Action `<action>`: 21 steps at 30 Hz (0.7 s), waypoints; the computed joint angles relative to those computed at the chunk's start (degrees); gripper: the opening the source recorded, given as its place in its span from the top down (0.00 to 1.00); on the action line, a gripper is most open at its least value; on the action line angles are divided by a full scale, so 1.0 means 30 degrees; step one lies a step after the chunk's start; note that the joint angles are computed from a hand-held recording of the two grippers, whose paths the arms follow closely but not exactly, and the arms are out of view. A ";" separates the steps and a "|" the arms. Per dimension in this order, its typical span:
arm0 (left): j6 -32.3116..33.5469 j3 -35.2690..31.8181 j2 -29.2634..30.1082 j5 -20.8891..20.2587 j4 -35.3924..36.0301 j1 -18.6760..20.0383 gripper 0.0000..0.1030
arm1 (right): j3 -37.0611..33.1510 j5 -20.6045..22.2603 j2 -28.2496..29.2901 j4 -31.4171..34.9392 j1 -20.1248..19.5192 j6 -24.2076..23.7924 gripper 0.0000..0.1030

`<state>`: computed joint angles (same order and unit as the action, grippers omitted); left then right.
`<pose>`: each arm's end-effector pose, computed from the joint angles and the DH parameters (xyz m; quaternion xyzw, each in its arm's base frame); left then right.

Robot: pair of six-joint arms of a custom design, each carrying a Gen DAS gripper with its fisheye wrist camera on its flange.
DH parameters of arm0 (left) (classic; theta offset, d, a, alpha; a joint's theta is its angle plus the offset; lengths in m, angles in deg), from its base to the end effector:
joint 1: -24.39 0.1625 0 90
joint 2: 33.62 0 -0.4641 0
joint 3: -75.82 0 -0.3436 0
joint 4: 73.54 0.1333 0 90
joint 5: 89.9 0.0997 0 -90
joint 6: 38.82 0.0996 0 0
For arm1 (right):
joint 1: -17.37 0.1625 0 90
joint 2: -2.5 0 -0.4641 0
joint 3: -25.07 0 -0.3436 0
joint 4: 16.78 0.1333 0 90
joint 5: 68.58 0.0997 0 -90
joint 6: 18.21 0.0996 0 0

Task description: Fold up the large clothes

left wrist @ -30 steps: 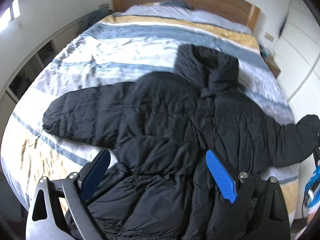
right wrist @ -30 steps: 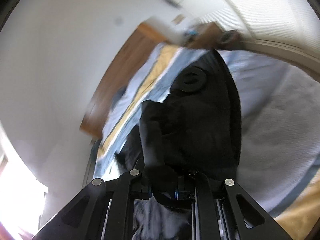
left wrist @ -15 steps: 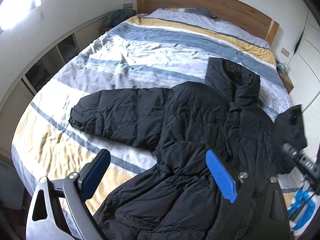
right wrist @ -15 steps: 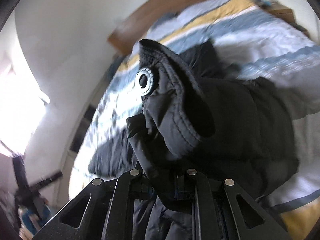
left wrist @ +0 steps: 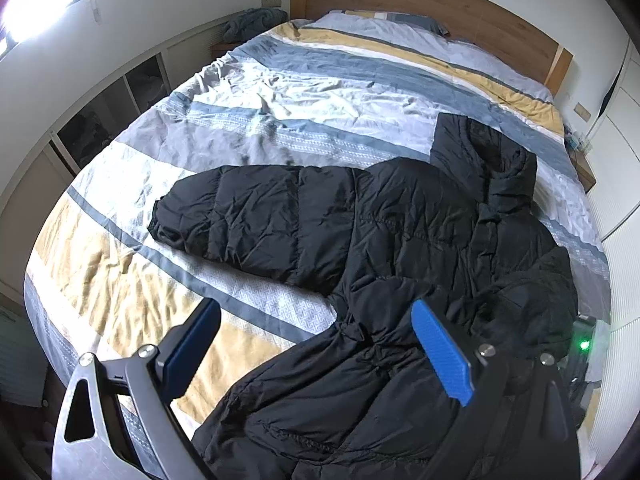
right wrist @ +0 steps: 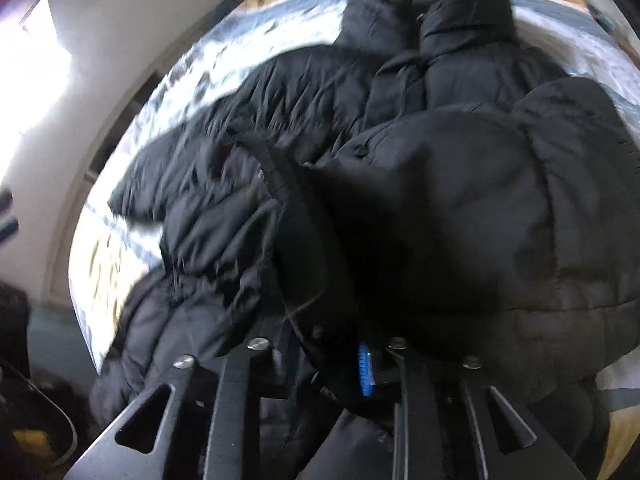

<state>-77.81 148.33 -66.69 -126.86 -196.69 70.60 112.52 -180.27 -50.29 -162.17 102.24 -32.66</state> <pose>-0.3631 -0.6864 0.1270 0.0619 0.8916 -0.2580 0.3669 0.0345 -0.6952 0.2854 0.0447 -0.9657 0.1427 0.2124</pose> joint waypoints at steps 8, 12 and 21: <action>0.0309 -0.0901 0.0916 -0.0869 0.0209 -0.0016 0.06 | 0.0294 0.0639 0.0015 -0.0083 0.0723 -0.1280 0.39; 0.0924 -0.1727 0.1832 -0.1581 0.0154 -0.0111 0.06 | 0.0253 0.2113 -0.0431 0.0758 0.1005 -0.2321 0.40; 0.3295 -0.3578 0.4169 -0.3147 -0.1516 -0.0546 0.06 | 0.0518 0.1795 -0.2638 -0.0484 0.0636 -0.2972 0.40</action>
<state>-67.92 137.60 -54.18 -136.30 -201.24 68.96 114.08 -174.89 -58.21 -163.62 104.14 -41.58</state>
